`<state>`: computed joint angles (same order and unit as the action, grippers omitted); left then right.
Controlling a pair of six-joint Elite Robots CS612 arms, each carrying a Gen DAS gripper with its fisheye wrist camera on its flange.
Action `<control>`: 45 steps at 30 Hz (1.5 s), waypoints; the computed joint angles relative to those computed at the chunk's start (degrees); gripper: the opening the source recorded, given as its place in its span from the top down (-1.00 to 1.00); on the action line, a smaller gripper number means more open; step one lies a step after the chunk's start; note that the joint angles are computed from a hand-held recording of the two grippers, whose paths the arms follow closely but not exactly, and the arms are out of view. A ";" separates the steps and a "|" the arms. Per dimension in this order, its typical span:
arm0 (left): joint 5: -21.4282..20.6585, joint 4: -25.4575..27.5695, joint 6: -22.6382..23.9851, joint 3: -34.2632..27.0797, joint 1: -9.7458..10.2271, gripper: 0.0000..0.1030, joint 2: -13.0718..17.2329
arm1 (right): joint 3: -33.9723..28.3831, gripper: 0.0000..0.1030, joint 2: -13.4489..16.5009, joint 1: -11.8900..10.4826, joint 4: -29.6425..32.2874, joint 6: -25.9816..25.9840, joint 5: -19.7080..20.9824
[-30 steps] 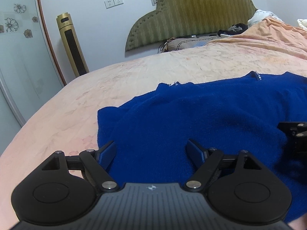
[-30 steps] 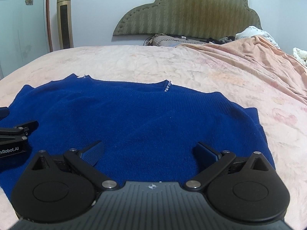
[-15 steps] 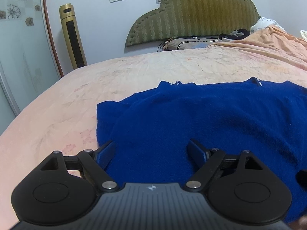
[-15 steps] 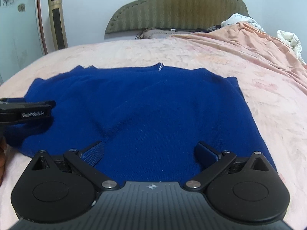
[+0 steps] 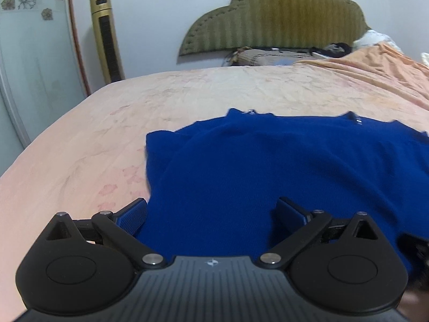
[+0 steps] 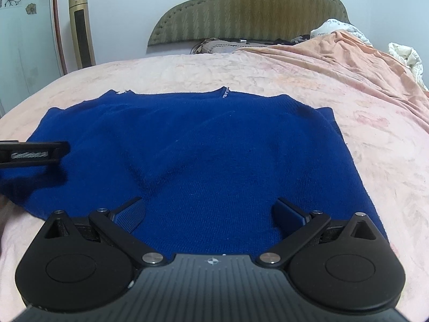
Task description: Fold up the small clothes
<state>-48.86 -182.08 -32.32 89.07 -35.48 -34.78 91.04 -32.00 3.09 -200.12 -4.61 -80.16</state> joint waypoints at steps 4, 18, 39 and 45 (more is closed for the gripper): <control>1.12 0.62 0.54 1.84 -1.24 -1.00 -1.21 | 0.02 -1.00 0.01 0.17 -0.12 -0.20 -0.43; 1.09 6.20 -1.62 2.07 -2.42 -1.00 -2.67 | 3.47 -0.99 -1.40 -0.19 -4.38 4.18 -3.48; 0.83 7.74 -2.22 3.06 -2.40 -1.00 -3.30 | 5.37 -0.99 -2.10 0.43 -7.74 -0.72 -4.85; 1.38 8.17 -1.49 3.02 -2.59 -1.00 -3.27 | 5.55 -0.94 -2.10 0.68 -8.22 -1.57 -5.68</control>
